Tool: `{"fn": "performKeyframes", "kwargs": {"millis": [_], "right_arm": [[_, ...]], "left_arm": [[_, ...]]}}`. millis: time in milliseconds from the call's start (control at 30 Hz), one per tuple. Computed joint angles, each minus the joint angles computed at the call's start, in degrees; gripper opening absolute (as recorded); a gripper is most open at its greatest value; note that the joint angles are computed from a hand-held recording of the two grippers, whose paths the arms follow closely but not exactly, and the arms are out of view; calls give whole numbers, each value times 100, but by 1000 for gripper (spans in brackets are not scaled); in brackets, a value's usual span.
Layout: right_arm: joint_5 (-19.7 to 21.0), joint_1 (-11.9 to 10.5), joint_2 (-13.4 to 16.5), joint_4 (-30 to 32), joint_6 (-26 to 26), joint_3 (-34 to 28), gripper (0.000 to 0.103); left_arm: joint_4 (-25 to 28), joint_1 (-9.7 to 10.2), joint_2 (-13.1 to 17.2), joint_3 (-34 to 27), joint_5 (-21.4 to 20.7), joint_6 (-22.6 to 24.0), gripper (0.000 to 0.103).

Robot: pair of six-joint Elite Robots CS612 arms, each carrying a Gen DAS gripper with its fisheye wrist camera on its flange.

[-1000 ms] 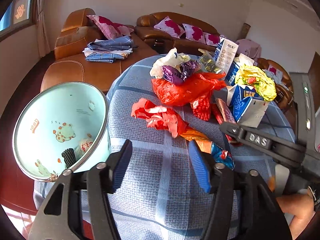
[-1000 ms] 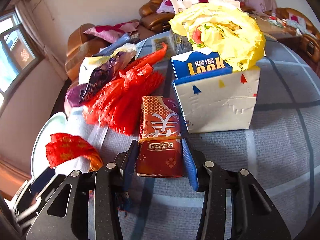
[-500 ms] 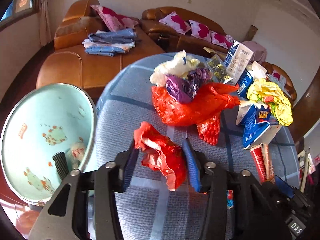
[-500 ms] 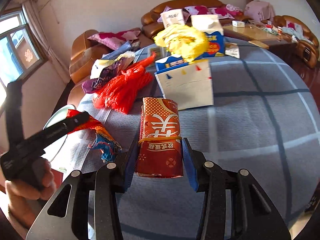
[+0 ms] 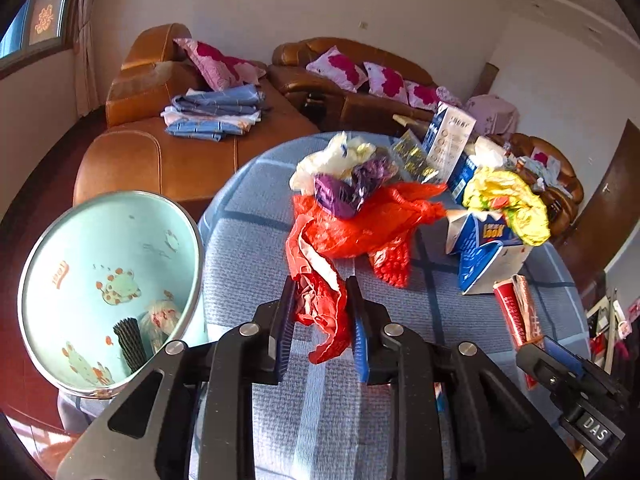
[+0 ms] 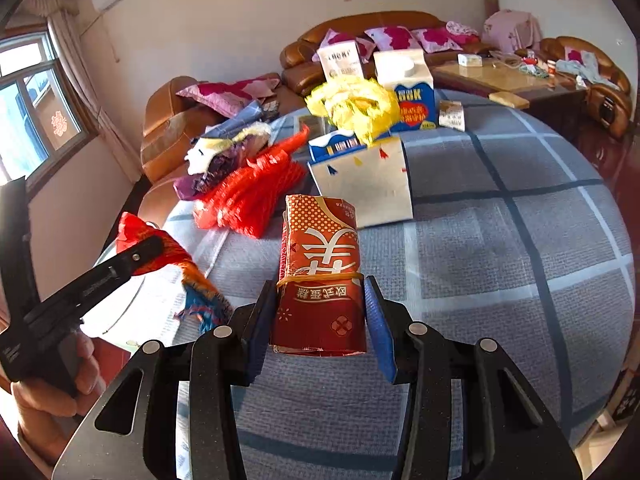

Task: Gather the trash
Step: 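Carry red bag and snack packet over the green bin while both tools open to drop them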

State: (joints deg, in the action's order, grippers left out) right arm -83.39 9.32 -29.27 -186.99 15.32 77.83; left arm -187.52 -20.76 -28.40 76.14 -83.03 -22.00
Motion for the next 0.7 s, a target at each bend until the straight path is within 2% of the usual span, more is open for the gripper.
{"fn": "performKeyframes", "kwargs": {"millis": [133, 467, 700], "right_arm": [[-35, 38, -26, -184, -53, 38, 44], [-51, 131, -67, -341, -179, 47, 44], [20, 238, -45, -276, -353, -90, 44]], "left_arm": [[-387, -9, -137, 224, 52, 82, 24], [-878, 9, -348, 513, 178, 187, 24], [-1177, 94, -519, 860, 586, 224, 24]]}}
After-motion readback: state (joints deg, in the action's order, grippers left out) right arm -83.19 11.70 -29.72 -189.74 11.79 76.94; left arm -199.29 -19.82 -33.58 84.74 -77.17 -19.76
